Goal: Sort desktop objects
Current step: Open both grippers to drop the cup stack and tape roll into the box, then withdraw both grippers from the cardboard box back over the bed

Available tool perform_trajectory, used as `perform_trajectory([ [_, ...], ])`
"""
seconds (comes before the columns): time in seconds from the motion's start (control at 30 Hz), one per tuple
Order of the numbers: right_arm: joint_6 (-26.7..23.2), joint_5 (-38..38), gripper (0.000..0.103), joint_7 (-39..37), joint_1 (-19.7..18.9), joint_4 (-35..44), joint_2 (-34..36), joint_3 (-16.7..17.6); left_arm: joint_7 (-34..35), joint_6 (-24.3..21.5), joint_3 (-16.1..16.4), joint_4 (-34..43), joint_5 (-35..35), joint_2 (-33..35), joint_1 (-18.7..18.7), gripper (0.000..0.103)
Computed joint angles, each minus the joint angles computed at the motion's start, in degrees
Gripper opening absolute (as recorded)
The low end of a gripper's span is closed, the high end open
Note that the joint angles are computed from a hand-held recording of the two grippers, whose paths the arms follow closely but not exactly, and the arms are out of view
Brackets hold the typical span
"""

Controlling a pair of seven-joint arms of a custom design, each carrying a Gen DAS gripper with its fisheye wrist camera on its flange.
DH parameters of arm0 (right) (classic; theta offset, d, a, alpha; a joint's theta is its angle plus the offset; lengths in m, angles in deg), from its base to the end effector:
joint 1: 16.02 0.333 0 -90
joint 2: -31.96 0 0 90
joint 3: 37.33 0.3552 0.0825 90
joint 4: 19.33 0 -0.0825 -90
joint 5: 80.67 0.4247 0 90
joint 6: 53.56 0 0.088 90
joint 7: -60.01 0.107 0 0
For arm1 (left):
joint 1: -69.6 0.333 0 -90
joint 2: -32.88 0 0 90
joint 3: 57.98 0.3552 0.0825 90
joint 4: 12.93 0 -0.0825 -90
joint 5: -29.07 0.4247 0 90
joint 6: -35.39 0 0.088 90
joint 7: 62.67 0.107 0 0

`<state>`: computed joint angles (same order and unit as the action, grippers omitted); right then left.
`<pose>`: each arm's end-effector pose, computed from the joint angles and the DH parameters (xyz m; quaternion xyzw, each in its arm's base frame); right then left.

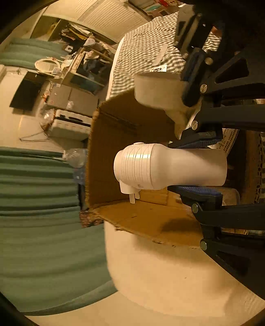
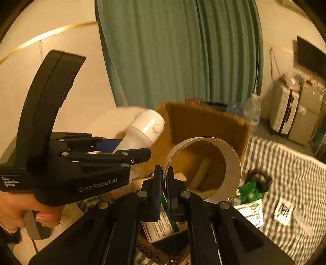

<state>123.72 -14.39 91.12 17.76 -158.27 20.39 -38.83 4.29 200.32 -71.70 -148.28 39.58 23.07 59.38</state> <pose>0.4683 0.2056 0.4640 -0.7635 0.4771 -0.1649 0.4027 0.4971 -0.2369 0.4865 -0.6001 0.7244 -0.2823 0.1882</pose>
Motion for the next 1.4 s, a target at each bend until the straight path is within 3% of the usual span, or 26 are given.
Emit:
perform_trajectory([
  [0.23,0.4,-2.3,0.007,0.9,-0.9,-0.3,0.9,0.7,-4.4,1.0,-1.4,-0.9,4.2,-1.7,2.0,0.037],
  [0.3,1.1,-1.4,0.016,0.1,-0.2,-0.4,0.6,0.1,-4.7,1.7,-1.0,-1.2,4.0,-2.3,2.0,0.046],
  [0.4,3.0,-0.4,0.047,-0.6,0.9,-0.7,-0.1,-1.0,-4.9,3.9,-0.3,-2.3,2.4,-4.0,1.8,0.046],
  [0.43,4.7,3.3,0.055,-3.1,3.4,-1.3,-1.2,-1.9,-4.7,5.2,0.1,-3.0,1.4,-5.0,1.5,0.046],
  [0.73,10.5,14.4,0.062,-15.6,18.1,-1.7,-7.8,-14.1,-9.7,12.2,-5.0,-5.5,2.4,-10.9,6.8,0.053],
  [0.83,12.8,13.0,0.062,-15.5,23.3,-1.6,-9.7,-19.1,-10.1,13.7,-5.8,-5.9,1.9,-11.9,7.7,0.061],
  [0.9,17.0,7.9,0.065,-12.0,30.9,-2.7,-12.5,-25.9,-11.1,14.8,-7.7,-6.0,2.0,-12.5,9.8,0.071],
  [1.0,22.1,0.2,0.077,-5.7,35.1,-4.9,-15.9,-29.3,-12.6,15.9,-10.6,-6.2,2.3,-13.3,12.8,0.076],
  [1.2,26.4,-3.9,0.089,-0.6,30.7,-7.0,-19.5,-25.5,-13.1,17.8,-13.5,-6.3,2.4,-14.1,14.7,0.084],
  [1.4,26.2,-0.3,0.097,-1.7,20.1,-7.6,-22.6,-16.4,-12.8,19.6,-15.6,-6.8,1.2,-15.6,15.2,0.087],
])
